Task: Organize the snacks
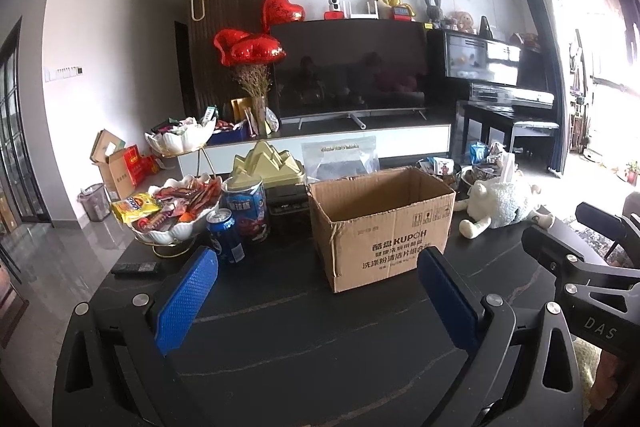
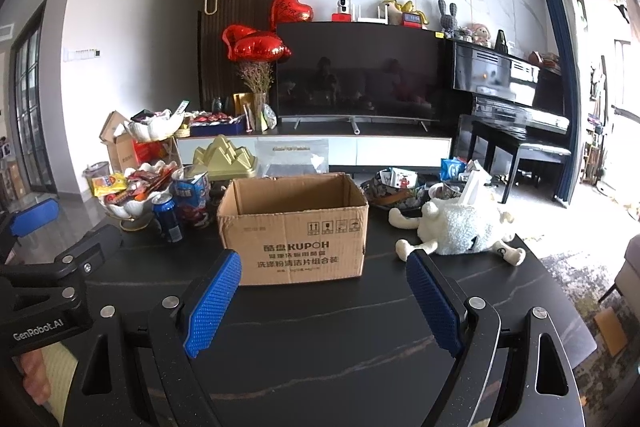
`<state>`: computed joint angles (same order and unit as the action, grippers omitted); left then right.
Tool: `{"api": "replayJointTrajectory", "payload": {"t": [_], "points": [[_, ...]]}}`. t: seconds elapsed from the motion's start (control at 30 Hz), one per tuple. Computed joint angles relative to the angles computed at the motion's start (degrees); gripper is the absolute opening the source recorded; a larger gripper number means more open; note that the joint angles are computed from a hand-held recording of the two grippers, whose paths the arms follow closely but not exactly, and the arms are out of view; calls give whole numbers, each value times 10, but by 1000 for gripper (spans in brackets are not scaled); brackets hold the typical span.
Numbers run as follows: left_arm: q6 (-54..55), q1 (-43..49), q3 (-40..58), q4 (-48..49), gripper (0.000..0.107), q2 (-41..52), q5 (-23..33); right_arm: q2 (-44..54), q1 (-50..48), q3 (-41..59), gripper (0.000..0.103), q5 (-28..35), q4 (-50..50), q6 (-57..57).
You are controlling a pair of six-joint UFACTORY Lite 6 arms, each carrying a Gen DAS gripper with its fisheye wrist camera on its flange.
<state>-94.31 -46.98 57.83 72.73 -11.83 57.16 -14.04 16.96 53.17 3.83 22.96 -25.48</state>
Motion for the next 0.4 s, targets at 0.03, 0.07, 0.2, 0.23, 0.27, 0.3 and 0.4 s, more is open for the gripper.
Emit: {"api": "replayJointTrajectory", "payload": {"t": [0.03, 0.07, 0.2, 0.23, 0.27, 0.3, 0.4], "points": [[0, 0, 0, 0, 102, 0, -1, -1, 0, -1, 85, 0, 0, 0], [0, 0, 0, 0, 102, 0, -1, -3, 0, -2, 85, 1, -9, 9], [-1, 1, -1, 0, 102, -1, -1, -2, 1, -2, 85, -1, -12, 13], [-3, -1, 0, 1, 102, 0, 1, -1, 1, -1, 85, -1, -22, 22], [-3, -3, 2, -1, 102, 1, 5, 0, 1, -1, 85, 0, -11, 11], [-3, -4, 3, -1, 102, 2, 7, -2, 1, -2, 85, 0, -21, 19], [-3, -6, 6, -4, 102, 2, 10, -2, 1, -2, 85, 1, -8, 9]]}}
